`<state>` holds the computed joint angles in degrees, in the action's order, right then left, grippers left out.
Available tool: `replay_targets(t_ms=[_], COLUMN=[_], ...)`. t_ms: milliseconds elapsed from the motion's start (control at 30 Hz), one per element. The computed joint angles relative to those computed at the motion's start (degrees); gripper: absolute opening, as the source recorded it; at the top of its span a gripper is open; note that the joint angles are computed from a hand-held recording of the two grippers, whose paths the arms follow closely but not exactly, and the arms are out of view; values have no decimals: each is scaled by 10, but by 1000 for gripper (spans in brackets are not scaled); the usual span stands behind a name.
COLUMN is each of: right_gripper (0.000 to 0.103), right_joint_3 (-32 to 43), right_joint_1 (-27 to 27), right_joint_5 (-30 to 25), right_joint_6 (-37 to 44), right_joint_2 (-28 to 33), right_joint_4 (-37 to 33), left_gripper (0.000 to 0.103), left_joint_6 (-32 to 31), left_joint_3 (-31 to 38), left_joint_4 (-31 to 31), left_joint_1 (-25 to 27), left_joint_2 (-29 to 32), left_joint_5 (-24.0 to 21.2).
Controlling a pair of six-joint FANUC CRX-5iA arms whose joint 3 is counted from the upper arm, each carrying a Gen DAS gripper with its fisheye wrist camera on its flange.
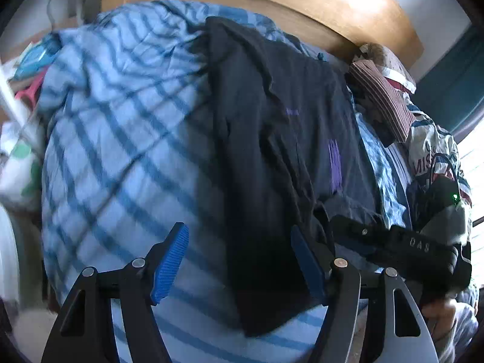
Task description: Fold clothes
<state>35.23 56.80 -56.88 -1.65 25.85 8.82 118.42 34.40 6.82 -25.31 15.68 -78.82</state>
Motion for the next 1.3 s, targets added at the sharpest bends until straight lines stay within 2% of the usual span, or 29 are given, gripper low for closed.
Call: replay_targets(t_ms=[33, 133, 167, 233, 267, 300, 367, 433, 567, 700, 767, 900, 933, 967, 1033, 1100, 1167, 1300], right_gripper=[50, 49, 40, 29, 26, 27, 40, 48, 54, 57, 60, 60, 60, 60, 60, 60, 61, 62], right_joint_3=[4, 34, 58, 107, 102, 80, 45, 15, -24, -18, -18, -30, -29, -27, -18, 3, 11, -22], right_joint_1=[5, 10, 9, 10, 13, 16, 28, 44, 60, 60, 58, 56, 55, 55, 53, 47, 43, 48], right_joint_5=[-2, -2, -28, -100, -111, -95, -81, -74, -73, -126, -141, -112, -104, -97, -86, -89, -94, -59], right_joint_6=[2, 44, 51, 51, 38, 21, -29, -85, -181, -230, -244, -229, -215, -200, -169, -142, -153, -193], right_joint_2=[2, 22, 37, 65, 63, 50, 25, 2, -25, -20, -22, -30, -29, -28, -23, -11, -5, -15], right_joint_4=[0, -31, -43, -51, -43, -36, -17, 7, 23, 41, 53, 65, 66, 66, 54, 14, -16, -12], left_gripper=[71, 71, 71, 71, 71, 71, 71, 71, 70, 69, 69, 68, 55, 26, 22, 22, 22, 23], left_joint_6=[16, 64, 79, 92, 91, 88, 91, 106, 143, 172, 210, 262, 253, 243, 227, 227, 230, 235], left_joint_3=[-7, -77, -98, -131, -160, -189, -264, -317, -315, -283, -258, -223, -221, -219, -222, -244, -277, -360], left_joint_4=[-3, 61, 86, 104, 128, 154, 217, 262, 255, 230, 198, 170, 180, 190, 211, 223, 244, 312], left_joint_1=[-2, 14, 20, 22, 27, 31, 41, 46, 44, 34, 24, 15, 15, 16, 17, 18, 22, 31], left_joint_2=[-4, -25, -29, -42, -53, -64, -91, -107, -106, -90, -81, -61, -57, -54, -51, -62, -77, -109], left_joint_5=[-2, 19, 19, 27, 44, 62, 118, 161, 168, 138, 125, 101, 95, 89, 87, 108, 138, 205])
